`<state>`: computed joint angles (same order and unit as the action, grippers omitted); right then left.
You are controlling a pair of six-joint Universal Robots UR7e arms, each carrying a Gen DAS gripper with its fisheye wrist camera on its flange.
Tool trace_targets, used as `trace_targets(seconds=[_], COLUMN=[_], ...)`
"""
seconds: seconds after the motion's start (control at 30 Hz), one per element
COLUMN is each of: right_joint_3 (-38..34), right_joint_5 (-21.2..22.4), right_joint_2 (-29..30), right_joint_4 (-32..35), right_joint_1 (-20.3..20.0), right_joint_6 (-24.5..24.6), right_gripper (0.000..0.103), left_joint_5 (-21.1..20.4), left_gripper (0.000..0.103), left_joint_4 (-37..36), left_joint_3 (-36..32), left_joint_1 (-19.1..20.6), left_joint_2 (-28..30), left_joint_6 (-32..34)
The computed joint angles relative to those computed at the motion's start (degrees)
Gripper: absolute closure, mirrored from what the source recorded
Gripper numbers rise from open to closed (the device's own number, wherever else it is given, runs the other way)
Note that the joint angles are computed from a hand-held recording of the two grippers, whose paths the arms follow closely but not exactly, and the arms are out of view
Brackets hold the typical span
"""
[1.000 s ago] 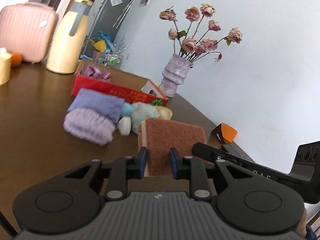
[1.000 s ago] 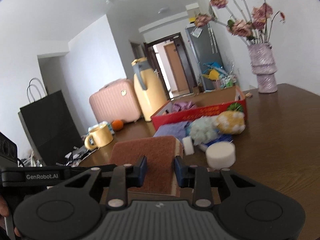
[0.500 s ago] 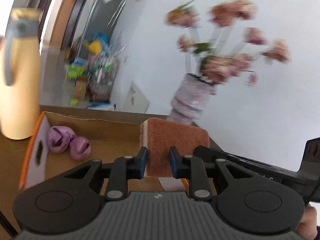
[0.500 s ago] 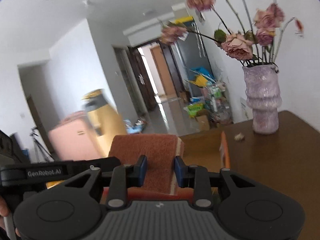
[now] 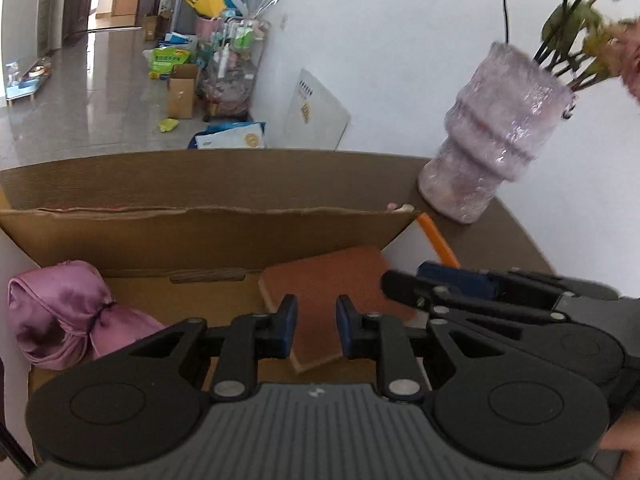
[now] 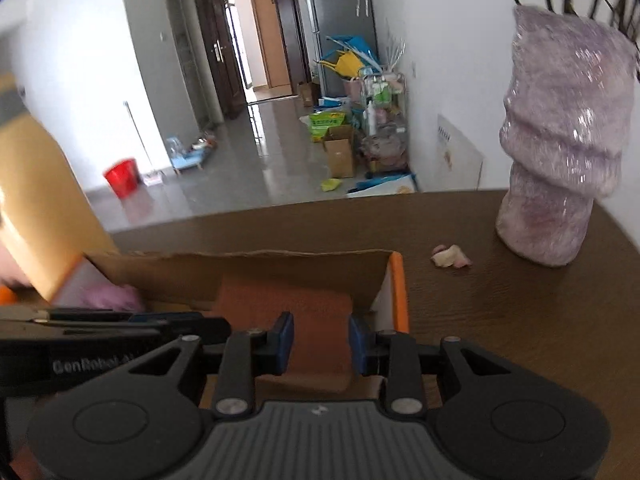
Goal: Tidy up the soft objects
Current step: 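Carry the brown sponge into the box and open the left gripper, then withdraw the left gripper from the box back over the table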
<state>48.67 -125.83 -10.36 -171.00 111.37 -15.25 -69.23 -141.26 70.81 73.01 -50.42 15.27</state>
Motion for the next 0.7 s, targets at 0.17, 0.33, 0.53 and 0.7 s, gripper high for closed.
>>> trace_targets(seconds=[0.17,0.33,0.53,0.7], right_joint_3=[-0.3,10.9,33.0,43.5], right_joint_5=[-2.7,-3.2,-3.7,-4.3], right_joint_2=[0.5,-6.8,-18.2,-20.8], right_joint_4=[-2.3,-7.8,-22.3,-35.7], right_joint_1=[0.7,3.0,6.7,10.4], right_joint_6=[-2.7,-5.1,-9.0,-9.6], right_gripper=[0.069,0.056,0.039,0.020], left_joint_5=[1.9,5.6,15.1,14.0], left_gripper=[0.081,0.066,0.055,0.017], left_joint_4=[-2.5,-10.7,-26.5,-47.0], left_joint_3=[2.7,13.8,33.3,47.5], left_joint_1=[-0.9,-3.5,-6.2,-7.5], left_joint_2=[-2.9,-13.5,-29.9,-39.0], left_joint_6=[1.0,5.6,17.2,25.4])
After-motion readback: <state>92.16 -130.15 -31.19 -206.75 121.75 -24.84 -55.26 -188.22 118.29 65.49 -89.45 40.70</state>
